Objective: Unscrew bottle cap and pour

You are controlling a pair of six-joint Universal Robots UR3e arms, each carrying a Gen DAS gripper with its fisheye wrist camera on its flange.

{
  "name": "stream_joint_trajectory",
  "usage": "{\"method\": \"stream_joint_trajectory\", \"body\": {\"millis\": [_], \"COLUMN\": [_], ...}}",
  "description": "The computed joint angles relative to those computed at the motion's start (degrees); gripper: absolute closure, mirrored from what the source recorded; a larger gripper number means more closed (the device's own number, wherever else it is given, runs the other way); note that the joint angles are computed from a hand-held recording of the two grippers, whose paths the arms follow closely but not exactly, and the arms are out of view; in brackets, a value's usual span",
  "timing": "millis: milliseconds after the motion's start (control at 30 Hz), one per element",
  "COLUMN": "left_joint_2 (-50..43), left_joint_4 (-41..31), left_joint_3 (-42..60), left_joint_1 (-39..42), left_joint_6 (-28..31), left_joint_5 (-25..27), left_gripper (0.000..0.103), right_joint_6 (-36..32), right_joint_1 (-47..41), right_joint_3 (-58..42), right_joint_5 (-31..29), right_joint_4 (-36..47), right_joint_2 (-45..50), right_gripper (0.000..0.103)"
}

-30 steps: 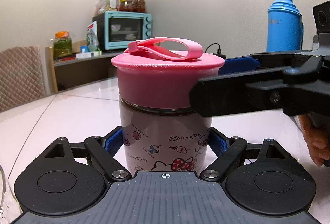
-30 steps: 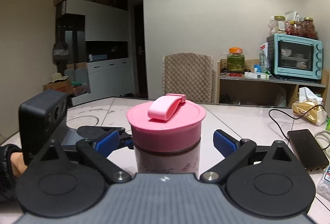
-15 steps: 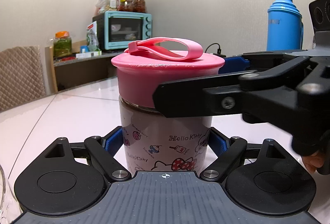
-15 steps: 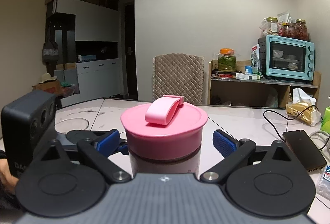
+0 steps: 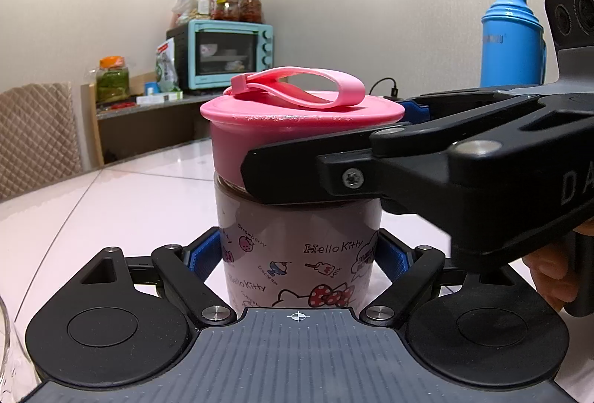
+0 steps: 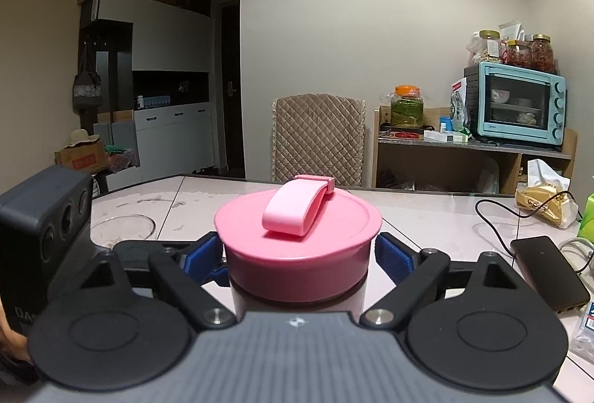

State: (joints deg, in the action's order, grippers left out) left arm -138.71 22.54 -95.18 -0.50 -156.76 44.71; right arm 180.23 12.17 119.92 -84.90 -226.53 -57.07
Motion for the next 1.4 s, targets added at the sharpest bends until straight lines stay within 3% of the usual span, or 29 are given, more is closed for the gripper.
{"method": "stream_joint_trajectory", "body": {"millis": [233,367,733,867,1100,1267,1400], "left_joint_2": [0.0,0.0,0.0,0.0,0.0,0.0,0.0], "left_joint_4": [0.1,0.1,0.2,0.2,0.3,0.3,0.3], "left_joint_3": [-0.1,-0.1,-0.1,-0.1,-0.2,-0.2,-0.1], "left_joint_1": [0.0,0.0,-0.1,-0.1,-0.1,-0.1,-0.1], "left_joint_6": [0.0,0.0,0.0,0.0,0.0,0.0,-0.1], "left_joint_5": [0.0,0.0,0.1,0.1,0.1,0.1,0.1], "left_gripper": [0.014,0.014,0.014,0.014,0.014,0.014,0.014], "right_joint_6": [-0.3,-1.4,-9.6,-13.5,-22.4,-29.0,-30.6], "right_joint_1": [0.2,-2.2,-13.1,-18.6,-24.6,-26.6,-27.3], "right_joint_3": [0.1,0.8,4.0,3.8,1.0,-0.6,-0.6], "right_joint_5": [0.2,4.2,24.3,35.4,48.6,53.1,54.5], "right_joint_4": [-0.4,-0.2,1.3,6.5,17.5,26.6,28.2], "right_joint_2": [0.3,-0.2,-2.3,-3.5,-4.5,-6.2,-6.6], "right_gripper": [0.018,0.018,0.018,0.018,0.018,0.018,0.018]}}
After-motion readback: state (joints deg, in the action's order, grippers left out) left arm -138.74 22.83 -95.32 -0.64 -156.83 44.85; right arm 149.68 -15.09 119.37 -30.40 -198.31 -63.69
